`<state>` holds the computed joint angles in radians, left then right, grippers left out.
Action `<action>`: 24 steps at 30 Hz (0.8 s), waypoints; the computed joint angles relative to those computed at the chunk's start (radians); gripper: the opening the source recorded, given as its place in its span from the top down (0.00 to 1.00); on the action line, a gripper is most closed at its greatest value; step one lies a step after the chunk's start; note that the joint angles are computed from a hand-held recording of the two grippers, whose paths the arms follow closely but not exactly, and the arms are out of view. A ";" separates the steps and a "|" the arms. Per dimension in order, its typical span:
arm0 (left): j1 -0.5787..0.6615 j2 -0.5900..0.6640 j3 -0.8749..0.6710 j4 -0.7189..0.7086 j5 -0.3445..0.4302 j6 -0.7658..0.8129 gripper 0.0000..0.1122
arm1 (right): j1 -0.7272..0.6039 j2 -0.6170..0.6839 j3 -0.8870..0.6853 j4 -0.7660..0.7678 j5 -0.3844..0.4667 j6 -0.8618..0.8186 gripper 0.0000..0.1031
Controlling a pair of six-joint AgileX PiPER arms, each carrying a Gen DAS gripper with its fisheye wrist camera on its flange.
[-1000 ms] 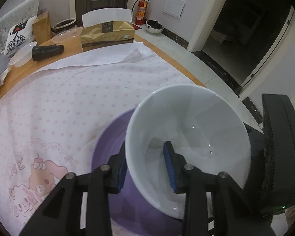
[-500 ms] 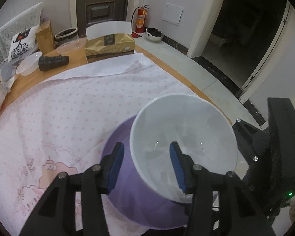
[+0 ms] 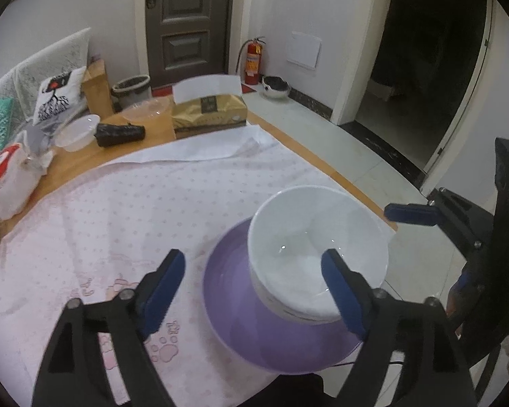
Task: Organize plates and bowls
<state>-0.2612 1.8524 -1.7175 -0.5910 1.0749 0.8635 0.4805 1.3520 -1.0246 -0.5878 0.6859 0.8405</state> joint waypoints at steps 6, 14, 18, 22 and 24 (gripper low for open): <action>0.048 -0.076 0.075 -0.051 -0.071 0.036 0.10 | 0.023 -0.028 -0.010 -0.118 0.006 0.115 0.01; 0.128 -0.160 0.168 -0.135 -0.186 0.078 0.09 | 0.035 -0.025 -0.047 -0.196 -0.003 0.176 0.01; 0.166 -0.194 0.220 -0.184 -0.256 0.095 0.09 | 0.043 -0.016 -0.061 -0.241 -0.024 0.210 0.01; 0.198 -0.229 0.270 -0.210 -0.326 0.116 0.09 | 0.060 -0.006 -0.081 -0.299 -0.036 0.250 0.01; 0.213 -0.249 0.299 -0.228 -0.370 0.135 0.09 | 0.072 0.000 -0.092 -0.338 -0.037 0.276 0.01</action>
